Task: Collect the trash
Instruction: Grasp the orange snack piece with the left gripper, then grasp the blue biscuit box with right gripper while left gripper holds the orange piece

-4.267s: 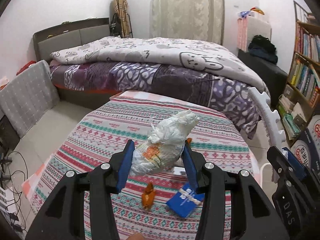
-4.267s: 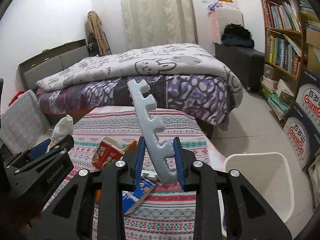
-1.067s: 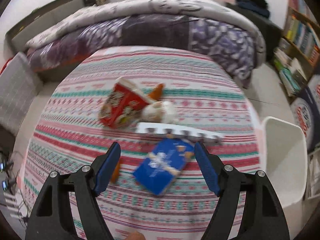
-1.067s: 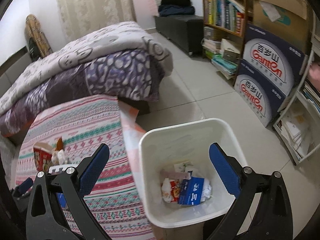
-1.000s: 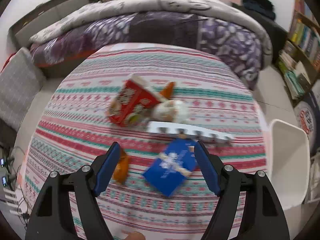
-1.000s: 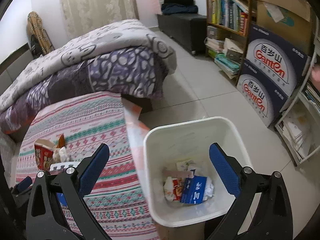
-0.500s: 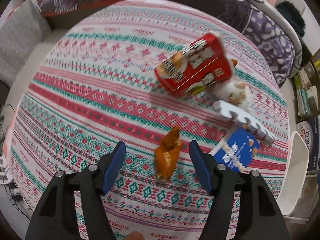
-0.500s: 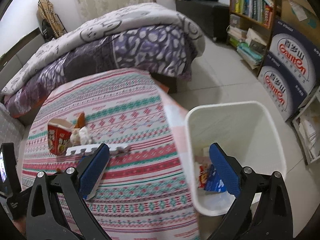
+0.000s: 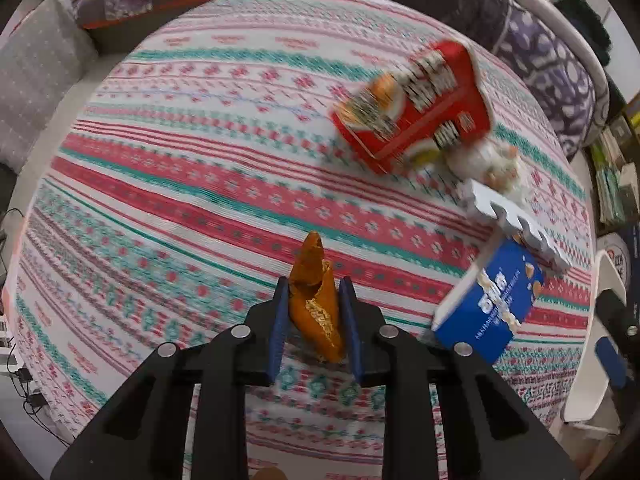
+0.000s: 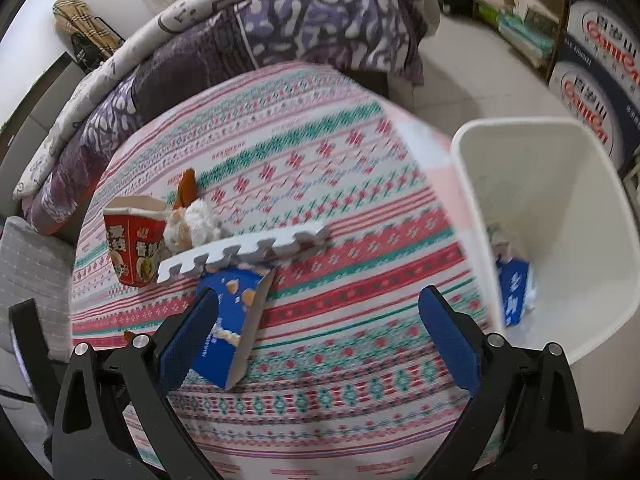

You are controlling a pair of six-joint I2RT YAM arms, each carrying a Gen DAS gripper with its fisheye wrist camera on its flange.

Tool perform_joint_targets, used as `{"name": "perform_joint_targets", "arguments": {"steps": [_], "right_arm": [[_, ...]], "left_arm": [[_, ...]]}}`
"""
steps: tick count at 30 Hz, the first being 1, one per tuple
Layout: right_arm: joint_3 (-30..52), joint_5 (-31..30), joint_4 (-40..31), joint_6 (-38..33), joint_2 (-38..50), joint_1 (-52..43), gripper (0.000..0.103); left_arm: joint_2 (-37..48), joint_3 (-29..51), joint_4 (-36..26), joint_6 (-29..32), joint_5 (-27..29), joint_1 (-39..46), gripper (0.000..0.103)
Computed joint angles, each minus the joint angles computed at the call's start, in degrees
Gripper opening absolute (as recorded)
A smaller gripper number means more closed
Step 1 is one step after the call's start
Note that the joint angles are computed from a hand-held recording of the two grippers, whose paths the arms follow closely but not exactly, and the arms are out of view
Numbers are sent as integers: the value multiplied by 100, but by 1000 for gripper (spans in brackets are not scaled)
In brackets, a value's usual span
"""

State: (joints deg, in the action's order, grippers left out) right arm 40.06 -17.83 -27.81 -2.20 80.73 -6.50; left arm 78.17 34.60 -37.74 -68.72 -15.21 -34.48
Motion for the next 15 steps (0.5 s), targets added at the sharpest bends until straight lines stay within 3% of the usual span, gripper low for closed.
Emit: {"name": "perform_joint_targets", "arguments": {"steps": [9, 15], "right_arm": [[-430, 408, 657, 1008, 88, 1209, 96], [-670, 815, 1345, 1425, 300, 1895, 96]], "left_arm": [[-1414, -160, -1008, -215, -581, 160, 25], [-1703, -191, -1263, -186, -696, 99, 25]]}}
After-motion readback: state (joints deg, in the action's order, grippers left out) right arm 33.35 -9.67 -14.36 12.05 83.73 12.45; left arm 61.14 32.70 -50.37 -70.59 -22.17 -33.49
